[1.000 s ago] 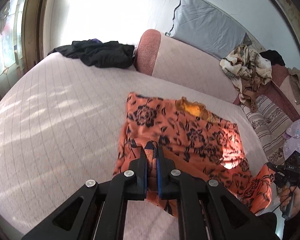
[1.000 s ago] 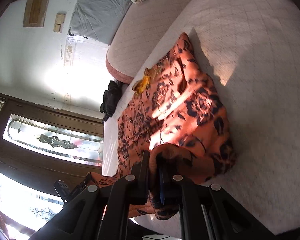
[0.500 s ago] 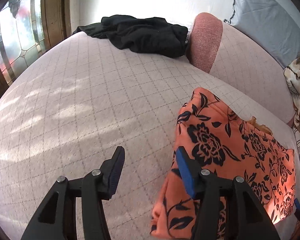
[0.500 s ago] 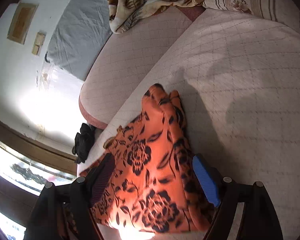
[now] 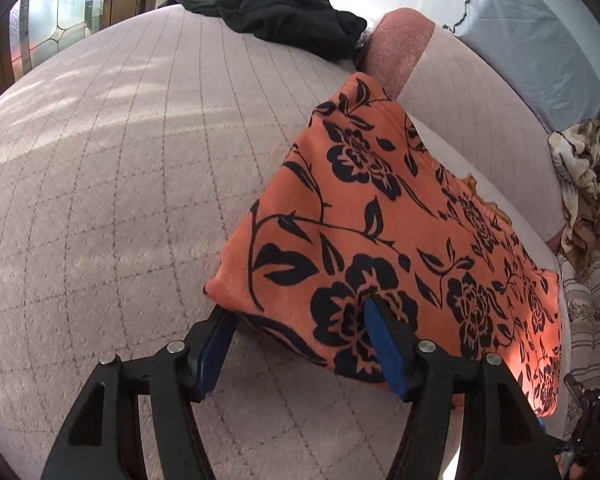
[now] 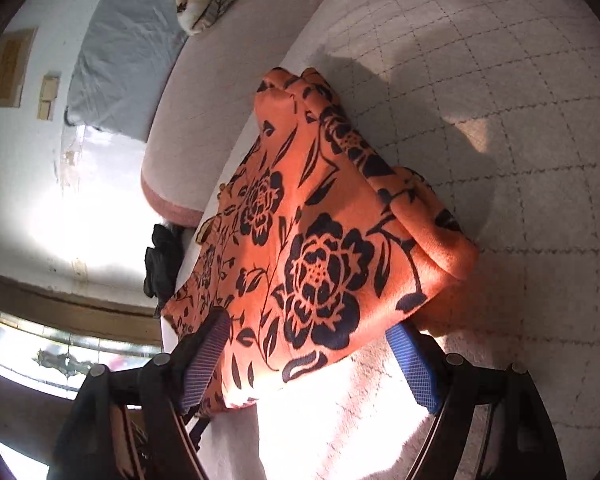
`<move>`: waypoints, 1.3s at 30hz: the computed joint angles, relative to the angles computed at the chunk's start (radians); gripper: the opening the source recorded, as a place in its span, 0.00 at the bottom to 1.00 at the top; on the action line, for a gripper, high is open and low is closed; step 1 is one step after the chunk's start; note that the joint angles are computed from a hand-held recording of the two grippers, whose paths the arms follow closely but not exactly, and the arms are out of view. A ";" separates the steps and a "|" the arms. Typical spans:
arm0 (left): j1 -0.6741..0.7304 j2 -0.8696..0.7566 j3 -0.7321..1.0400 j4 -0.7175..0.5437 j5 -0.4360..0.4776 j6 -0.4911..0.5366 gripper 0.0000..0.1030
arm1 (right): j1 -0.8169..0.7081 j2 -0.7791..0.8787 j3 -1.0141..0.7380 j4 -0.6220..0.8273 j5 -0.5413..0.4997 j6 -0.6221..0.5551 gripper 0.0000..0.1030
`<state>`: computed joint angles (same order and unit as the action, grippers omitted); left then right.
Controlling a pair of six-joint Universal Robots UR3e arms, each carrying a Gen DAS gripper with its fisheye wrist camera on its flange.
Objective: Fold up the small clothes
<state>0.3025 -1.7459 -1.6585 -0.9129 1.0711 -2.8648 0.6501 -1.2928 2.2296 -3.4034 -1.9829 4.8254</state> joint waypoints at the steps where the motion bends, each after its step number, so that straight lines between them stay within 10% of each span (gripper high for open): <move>1: -0.021 -0.030 0.039 -0.009 0.017 -0.022 0.65 | -0.005 0.012 -0.015 0.007 -0.019 0.020 0.80; 3: -0.044 -0.088 0.104 -0.002 0.024 -0.065 0.49 | -0.019 0.026 -0.044 0.038 -0.053 0.032 0.78; 4: -0.054 -0.126 0.167 -0.051 0.025 -0.066 0.16 | -0.028 0.037 -0.055 0.045 -0.064 0.034 0.71; 6: -0.066 -0.163 0.263 -0.129 0.025 -0.075 0.14 | -0.083 0.036 -0.049 0.049 -0.007 0.007 0.26; 7: -0.067 -0.153 0.274 -0.133 0.022 -0.061 0.13 | -0.109 0.043 -0.031 0.010 0.029 0.003 0.19; 14: 0.044 0.115 0.191 -0.168 -0.165 0.042 0.12 | -0.001 -0.162 -0.184 0.333 -0.133 -0.116 0.17; 17: 0.189 0.296 0.106 -0.380 -0.280 0.224 0.12 | 0.117 -0.240 -0.257 0.491 -0.241 -0.094 0.17; 22: 0.405 0.536 -0.213 -0.569 -0.182 0.612 0.27 | 0.382 -0.238 -0.246 0.691 -0.306 0.182 0.26; 24: 0.409 0.478 -0.287 -0.495 -0.028 0.616 0.28 | 0.457 -0.201 -0.175 0.710 -0.227 0.384 0.43; 26: 0.508 0.467 -0.270 -0.596 -0.090 0.671 0.33 | 0.585 -0.154 -0.137 0.689 -0.303 0.571 0.43; 30: 0.526 0.545 -0.270 -0.503 -0.149 0.640 0.38 | 0.676 -0.254 -0.321 1.226 -0.373 0.738 0.55; 33: 0.488 0.559 -0.253 -0.493 -0.205 0.655 0.47 | 0.612 -0.339 -0.388 1.387 -0.393 0.566 0.56; 39: 0.342 0.578 -0.332 -0.389 -0.203 0.635 0.53 | 0.165 -0.396 -0.351 1.202 -0.188 -0.164 0.65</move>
